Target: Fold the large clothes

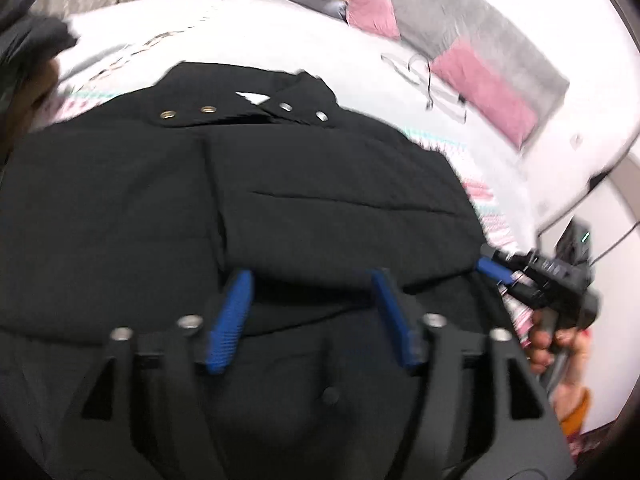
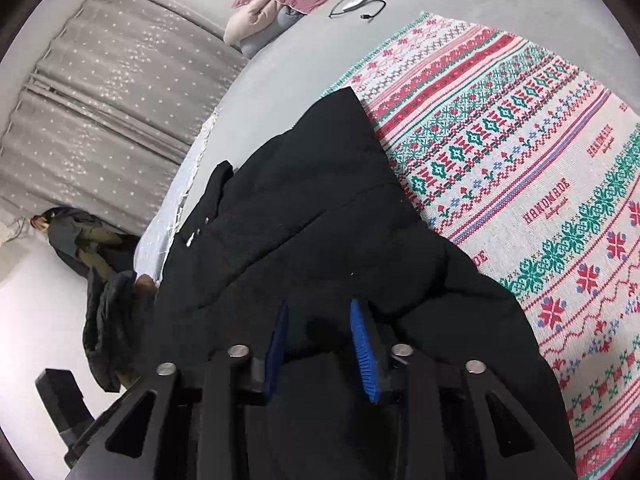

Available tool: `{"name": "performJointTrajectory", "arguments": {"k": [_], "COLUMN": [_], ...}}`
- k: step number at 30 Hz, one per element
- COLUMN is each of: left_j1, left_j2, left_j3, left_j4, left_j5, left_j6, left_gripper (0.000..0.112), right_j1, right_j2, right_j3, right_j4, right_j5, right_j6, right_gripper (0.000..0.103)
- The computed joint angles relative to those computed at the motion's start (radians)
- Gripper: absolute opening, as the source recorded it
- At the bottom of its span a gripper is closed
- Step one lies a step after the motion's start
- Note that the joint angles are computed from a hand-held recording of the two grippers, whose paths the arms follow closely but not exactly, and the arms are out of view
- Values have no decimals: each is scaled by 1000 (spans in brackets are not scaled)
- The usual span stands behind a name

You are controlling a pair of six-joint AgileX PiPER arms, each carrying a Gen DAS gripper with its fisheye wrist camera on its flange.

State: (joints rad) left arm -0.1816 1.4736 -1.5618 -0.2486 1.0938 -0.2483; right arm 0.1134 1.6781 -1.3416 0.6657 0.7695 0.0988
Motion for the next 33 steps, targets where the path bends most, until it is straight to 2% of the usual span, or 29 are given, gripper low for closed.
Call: {"name": "performJointTrajectory", "arguments": {"k": [2,5,10,12,14,16,18,20,21,22,23,24,26,27,29,30,32,33], "left_j1": [58,80,65,45,-6,-29,-69,-104,-133,-151,-159,-175,-219,-229,-220,-205,-191,-196], "left_j2": [-25,-7,86,141,158,105,65,86,121,145,152,151,158,150,105,71,-7,-38], "left_j3": [34,41,30,6,-8,39,55,27,-1,-6,5,19,32,48,77,74,89,93], "left_j4": [-35,-5,2,30,156,228,354,454,532,579,596,626,729,760,733,683,630,627], "left_j5": [-13,-15,-73,-88,-119,-191,-194,-121,-41,-1,-2,-9,5,11,14,40,79,102], "left_j6": [25,8,23,-20,-141,-230,-351,-403,-440,-455,-451,-446,-456,-460,-418,-375,-322,-307], "left_gripper": [78,78,78,65,12,11,11,14,15,23,29,30,48,52,55,57,76,79], "right_j1": [13,36,97,118,123,133,151,170,176,187,201,218,237,241,263,275,287,288], "right_j2": [-25,-41,-23,-25,-30,-42,-56,-63,-56,-46,-35,-17,16,30,44,46,50,53], "right_j3": [33,54,-14,-29,-32,-23,-16,-15,-25,-39,-57,-80,-115,-127,-131,-142,-172,-203], "right_j4": [-11,-57,-242,-306,-325,-368,-454,-530,-548,-578,-622,-673,-723,-739,-806,-833,-860,-854], "right_j5": [-29,-62,-42,-40,-41,-68,-99,-108,-101,-85,-60,-33,12,32,42,59,104,145], "right_j6": [4,41,143,172,178,206,273,328,336,350,368,388,392,387,409,421,422,405], "right_gripper": [44,46,48,50,51,51,51,51,51,51,51,51,51,51,51,51,51,52]}}
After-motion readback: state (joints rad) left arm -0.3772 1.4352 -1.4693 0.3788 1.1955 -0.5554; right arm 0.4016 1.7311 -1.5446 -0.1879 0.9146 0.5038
